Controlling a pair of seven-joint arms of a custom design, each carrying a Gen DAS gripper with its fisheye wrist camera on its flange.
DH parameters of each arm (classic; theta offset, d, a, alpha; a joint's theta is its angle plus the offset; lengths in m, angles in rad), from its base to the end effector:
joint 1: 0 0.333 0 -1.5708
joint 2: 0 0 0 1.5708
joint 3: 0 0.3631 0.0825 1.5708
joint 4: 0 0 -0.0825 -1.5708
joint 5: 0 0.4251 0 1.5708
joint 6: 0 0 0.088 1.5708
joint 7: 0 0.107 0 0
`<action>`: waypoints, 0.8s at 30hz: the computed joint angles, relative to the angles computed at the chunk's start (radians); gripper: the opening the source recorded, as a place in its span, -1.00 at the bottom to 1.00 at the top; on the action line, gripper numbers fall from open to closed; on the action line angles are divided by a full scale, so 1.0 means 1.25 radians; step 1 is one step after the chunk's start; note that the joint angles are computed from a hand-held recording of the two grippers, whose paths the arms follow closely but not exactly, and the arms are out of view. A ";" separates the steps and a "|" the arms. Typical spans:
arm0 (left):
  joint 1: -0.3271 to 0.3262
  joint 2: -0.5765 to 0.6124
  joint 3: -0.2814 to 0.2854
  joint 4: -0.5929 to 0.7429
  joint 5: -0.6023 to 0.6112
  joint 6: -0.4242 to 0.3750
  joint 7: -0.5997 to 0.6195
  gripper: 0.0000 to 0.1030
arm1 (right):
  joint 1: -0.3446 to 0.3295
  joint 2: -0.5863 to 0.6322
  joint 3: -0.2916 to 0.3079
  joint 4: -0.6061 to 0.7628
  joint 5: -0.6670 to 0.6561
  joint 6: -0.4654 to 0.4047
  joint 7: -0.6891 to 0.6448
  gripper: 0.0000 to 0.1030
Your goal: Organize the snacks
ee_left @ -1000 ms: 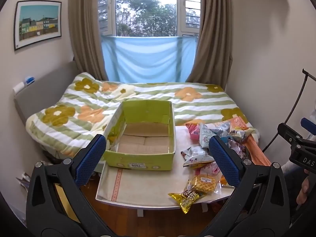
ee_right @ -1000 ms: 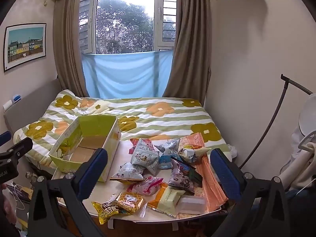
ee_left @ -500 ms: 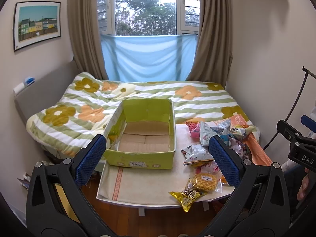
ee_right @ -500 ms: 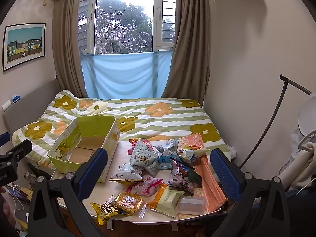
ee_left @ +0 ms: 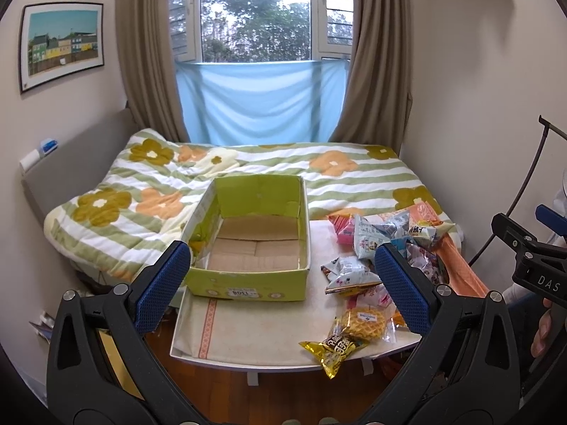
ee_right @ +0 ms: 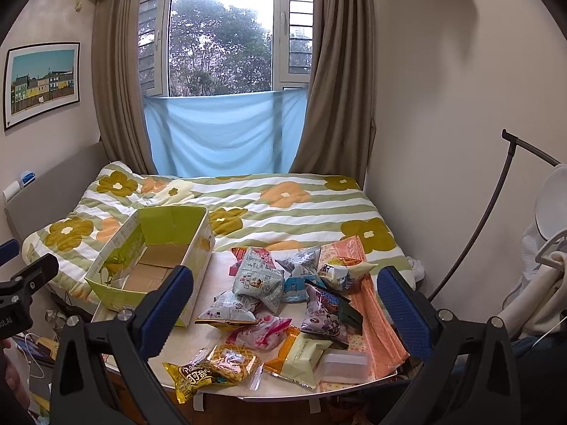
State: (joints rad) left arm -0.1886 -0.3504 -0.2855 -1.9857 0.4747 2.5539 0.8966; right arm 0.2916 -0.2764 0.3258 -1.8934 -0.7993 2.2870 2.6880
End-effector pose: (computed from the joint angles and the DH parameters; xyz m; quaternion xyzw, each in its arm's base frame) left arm 0.4514 -0.2747 0.7513 -0.5854 0.6495 -0.3555 0.3302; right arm 0.4414 0.3289 0.7376 -0.5704 0.6574 -0.3747 0.3195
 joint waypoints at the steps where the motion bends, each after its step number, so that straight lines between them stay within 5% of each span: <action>1: -0.001 0.000 0.001 0.000 -0.001 0.000 0.001 0.99 | 0.000 -0.002 -0.001 -0.002 0.000 0.001 0.000 1.00; 24: -0.007 0.008 0.011 0.006 -0.029 -0.003 0.030 0.99 | 0.001 0.000 0.001 -0.002 0.003 0.002 0.000 0.99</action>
